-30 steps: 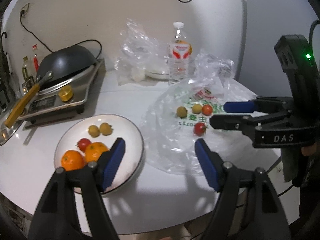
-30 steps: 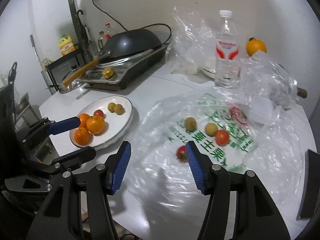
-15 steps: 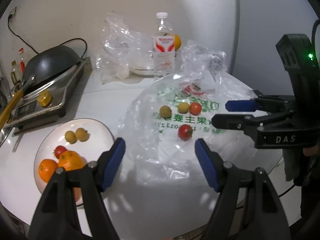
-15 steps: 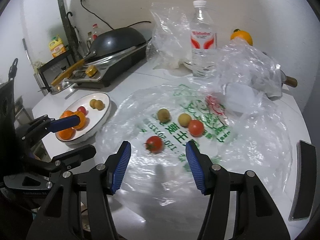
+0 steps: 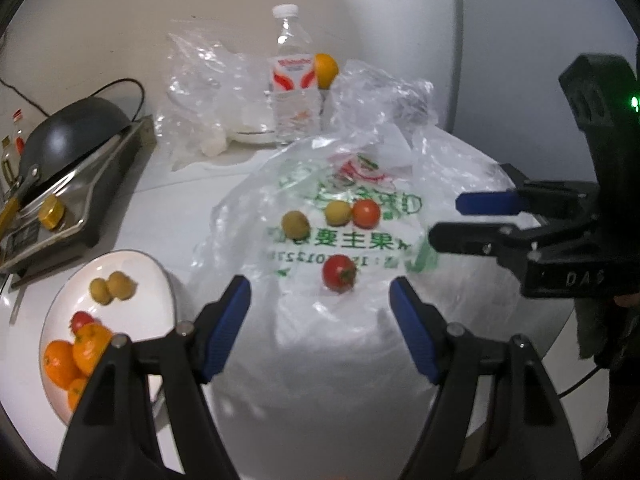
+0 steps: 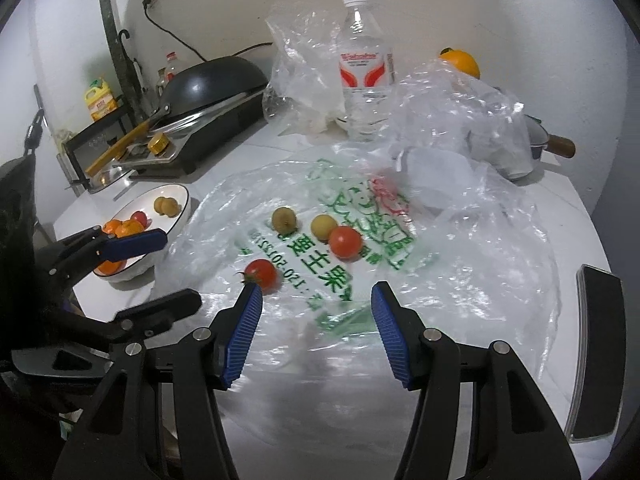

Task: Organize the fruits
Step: 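Reach both tools toward the red cherry tomatoes in the bag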

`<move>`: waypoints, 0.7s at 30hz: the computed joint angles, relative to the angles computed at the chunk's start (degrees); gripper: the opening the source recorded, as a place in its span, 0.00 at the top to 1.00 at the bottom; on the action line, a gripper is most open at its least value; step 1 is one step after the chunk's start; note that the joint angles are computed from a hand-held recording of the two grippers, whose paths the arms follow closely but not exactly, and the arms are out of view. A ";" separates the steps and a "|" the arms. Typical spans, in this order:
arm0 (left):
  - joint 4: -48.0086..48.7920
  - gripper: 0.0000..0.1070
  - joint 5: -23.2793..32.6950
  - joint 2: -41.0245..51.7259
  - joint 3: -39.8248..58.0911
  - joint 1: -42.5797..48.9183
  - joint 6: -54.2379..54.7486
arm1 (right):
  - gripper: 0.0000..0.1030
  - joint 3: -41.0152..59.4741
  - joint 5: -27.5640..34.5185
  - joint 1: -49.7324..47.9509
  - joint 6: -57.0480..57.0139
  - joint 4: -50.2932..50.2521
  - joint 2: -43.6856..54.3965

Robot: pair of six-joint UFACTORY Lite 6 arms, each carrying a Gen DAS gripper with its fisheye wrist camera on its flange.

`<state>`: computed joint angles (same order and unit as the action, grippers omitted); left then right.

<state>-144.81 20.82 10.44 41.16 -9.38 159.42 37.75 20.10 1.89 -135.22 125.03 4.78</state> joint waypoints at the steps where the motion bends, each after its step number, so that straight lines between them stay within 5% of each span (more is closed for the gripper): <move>1: -0.23 0.32 -0.29 1.15 1.04 -0.58 0.07 | 0.42 -0.09 0.06 -0.52 -1.73 1.71 -0.05; 14: -7.77 0.33 -3.22 10.97 10.99 -5.80 5.75 | 0.43 3.12 3.47 -6.81 5.69 -9.92 2.77; 21: -9.32 0.49 -6.22 15.98 16.14 -6.73 7.36 | 0.47 6.11 4.04 -7.05 6.41 -11.20 5.73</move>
<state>-154.13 14.60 26.42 57.31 -16.11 166.78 43.87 24.14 -5.15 -128.81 113.83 10.51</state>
